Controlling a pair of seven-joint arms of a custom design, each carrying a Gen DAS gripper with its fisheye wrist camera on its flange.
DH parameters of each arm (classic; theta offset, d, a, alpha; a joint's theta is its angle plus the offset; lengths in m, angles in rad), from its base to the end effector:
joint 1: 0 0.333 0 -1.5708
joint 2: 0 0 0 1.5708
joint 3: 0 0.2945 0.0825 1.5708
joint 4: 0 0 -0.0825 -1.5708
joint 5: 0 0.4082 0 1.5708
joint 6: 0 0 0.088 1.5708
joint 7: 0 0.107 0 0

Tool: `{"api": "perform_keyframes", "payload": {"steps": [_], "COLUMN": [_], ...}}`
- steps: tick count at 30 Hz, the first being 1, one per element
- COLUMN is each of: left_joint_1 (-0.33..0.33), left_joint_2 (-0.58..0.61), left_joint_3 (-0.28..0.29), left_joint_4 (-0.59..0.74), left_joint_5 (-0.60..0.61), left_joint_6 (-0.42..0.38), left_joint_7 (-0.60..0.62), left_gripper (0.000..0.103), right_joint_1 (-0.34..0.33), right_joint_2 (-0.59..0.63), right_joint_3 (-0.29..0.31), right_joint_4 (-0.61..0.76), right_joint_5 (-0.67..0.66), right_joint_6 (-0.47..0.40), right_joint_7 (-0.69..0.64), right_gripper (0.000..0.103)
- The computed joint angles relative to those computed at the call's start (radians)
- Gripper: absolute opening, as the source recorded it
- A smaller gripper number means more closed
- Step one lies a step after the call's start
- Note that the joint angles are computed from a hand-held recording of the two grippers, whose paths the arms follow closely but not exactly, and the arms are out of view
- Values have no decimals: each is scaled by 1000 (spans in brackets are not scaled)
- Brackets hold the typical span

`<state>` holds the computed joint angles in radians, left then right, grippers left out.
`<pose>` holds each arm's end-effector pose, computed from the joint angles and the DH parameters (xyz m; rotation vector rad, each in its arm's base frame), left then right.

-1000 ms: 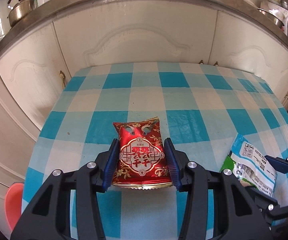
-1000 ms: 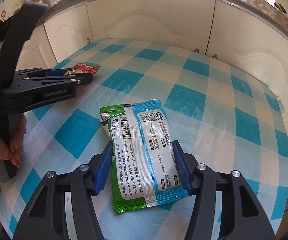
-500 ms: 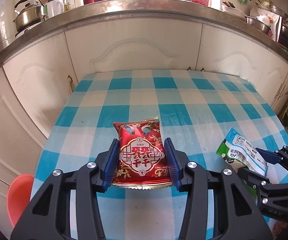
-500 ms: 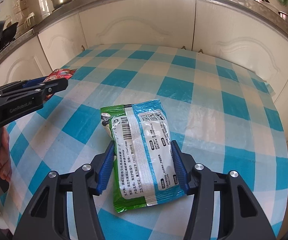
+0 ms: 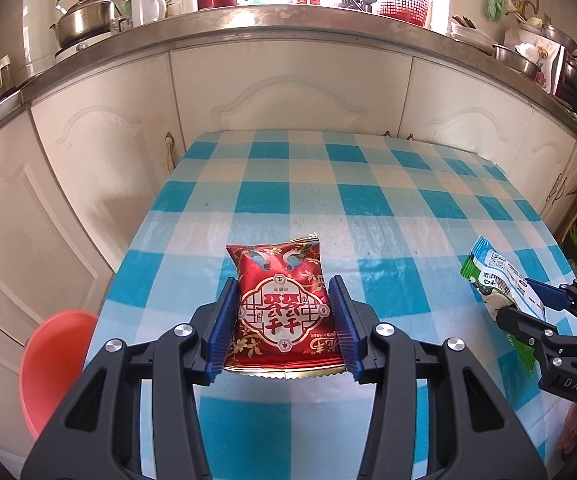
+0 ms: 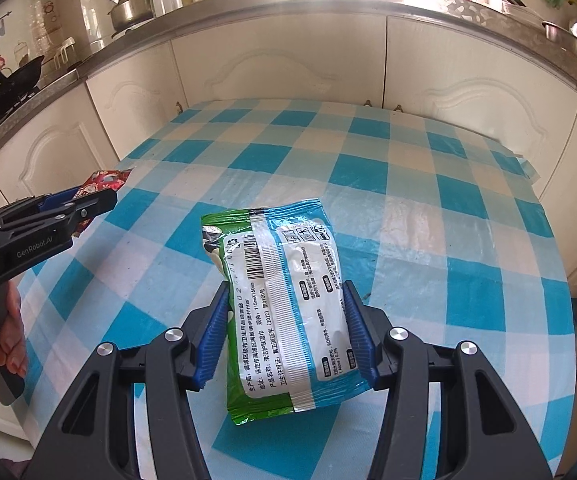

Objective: Collect trash
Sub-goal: 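Carry the red and green packets with both tools over the red bucket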

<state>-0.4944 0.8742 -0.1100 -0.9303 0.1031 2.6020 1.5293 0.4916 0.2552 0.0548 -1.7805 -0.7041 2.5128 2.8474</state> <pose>0.7067 -0.4405 0.4348 -1.2643 2.2687 -0.9712 0.5816 0.3570 0.4318 -1.5608 2.0229 -0.6162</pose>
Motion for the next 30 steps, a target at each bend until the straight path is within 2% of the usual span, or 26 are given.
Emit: {"api": "perform_keyframes", "payload": {"steps": [11, 15, 23, 30], "left_joint_1": [84, 114, 164, 199], "left_joint_2": [-256, -329, -445, -504], "left_joint_3": [-34, -38, -14, 34], "left_joint_4": [-411, -520, -683, -761], "left_joint_5": [-67, -94, -130, -115], "left_joint_6": [181, 230, 307, 334], "left_joint_7": [-1, 7, -32, -117], "left_gripper": [47, 47, 48, 48], "right_joint_1": [31, 42, 71, 101], "right_joint_2": [-4, 4, 67, 189], "right_joint_3": [16, 21, 24, 22], "right_joint_4": [21, 45, 161, 354], "right_joint_5": [-9, -13, 9, 88], "right_joint_6": [-10, -9, -11, -11], "right_joint_7": [15, 7, -76, -229], "right_gripper": [55, 55, 55, 55]}}
